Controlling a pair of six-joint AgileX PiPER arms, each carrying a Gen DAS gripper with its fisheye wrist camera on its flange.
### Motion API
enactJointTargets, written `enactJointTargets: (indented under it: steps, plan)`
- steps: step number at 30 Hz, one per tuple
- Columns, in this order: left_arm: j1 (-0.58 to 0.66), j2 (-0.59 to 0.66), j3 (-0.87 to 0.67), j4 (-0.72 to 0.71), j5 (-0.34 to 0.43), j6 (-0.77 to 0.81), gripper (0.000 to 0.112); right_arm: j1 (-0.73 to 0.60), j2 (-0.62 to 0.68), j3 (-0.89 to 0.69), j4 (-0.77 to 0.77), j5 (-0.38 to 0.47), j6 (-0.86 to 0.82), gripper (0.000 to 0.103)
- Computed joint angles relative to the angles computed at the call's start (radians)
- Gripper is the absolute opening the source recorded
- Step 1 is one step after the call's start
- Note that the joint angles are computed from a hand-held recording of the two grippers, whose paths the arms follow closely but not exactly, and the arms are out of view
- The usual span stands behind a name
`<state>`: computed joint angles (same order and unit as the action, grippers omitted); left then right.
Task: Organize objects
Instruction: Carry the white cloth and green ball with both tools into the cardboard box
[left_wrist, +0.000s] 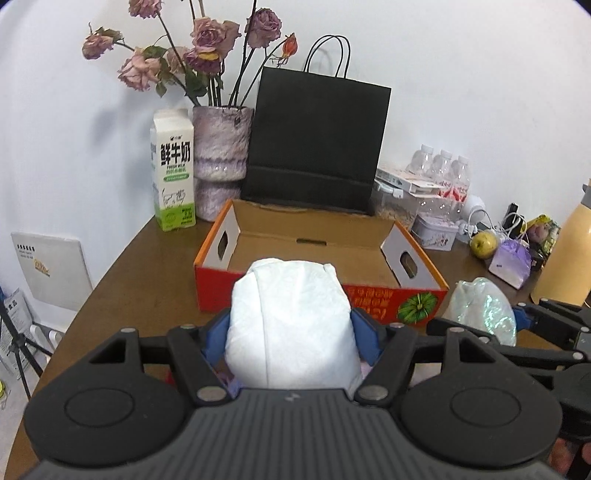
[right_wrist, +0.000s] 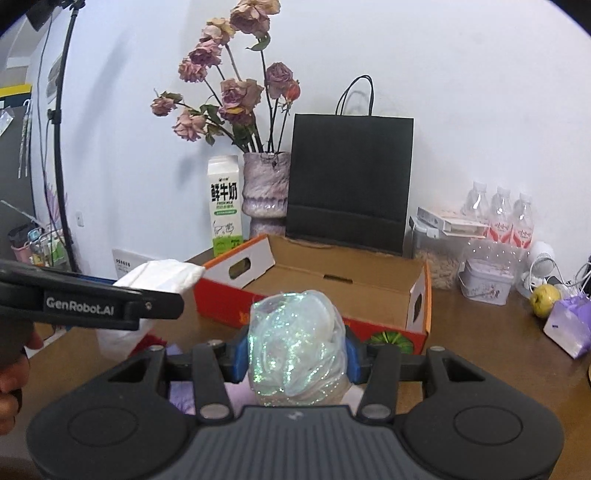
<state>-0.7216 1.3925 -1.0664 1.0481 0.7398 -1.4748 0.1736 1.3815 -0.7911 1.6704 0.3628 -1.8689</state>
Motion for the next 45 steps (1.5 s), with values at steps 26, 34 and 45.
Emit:
enactJointTargets:
  steps: [26,34,45]
  plan:
    - [0.267,0.424,-0.534,-0.256,-0.139,0.397,0.068,0.041,0.486,-0.603,-0.375,-0.069,0.435,0.047]
    - [0.333,0.604,-0.800,-0.420,-0.074,0.612,0.068,0.046,0.664,-0.888,-0.755,-0.005,0.805,0.047]
    - [0.370,0.818,-1.102,-0.540,0.021,0.758,0.069,0.071,0.880,-1.232,-1.108,0.154,1.197,0.047]
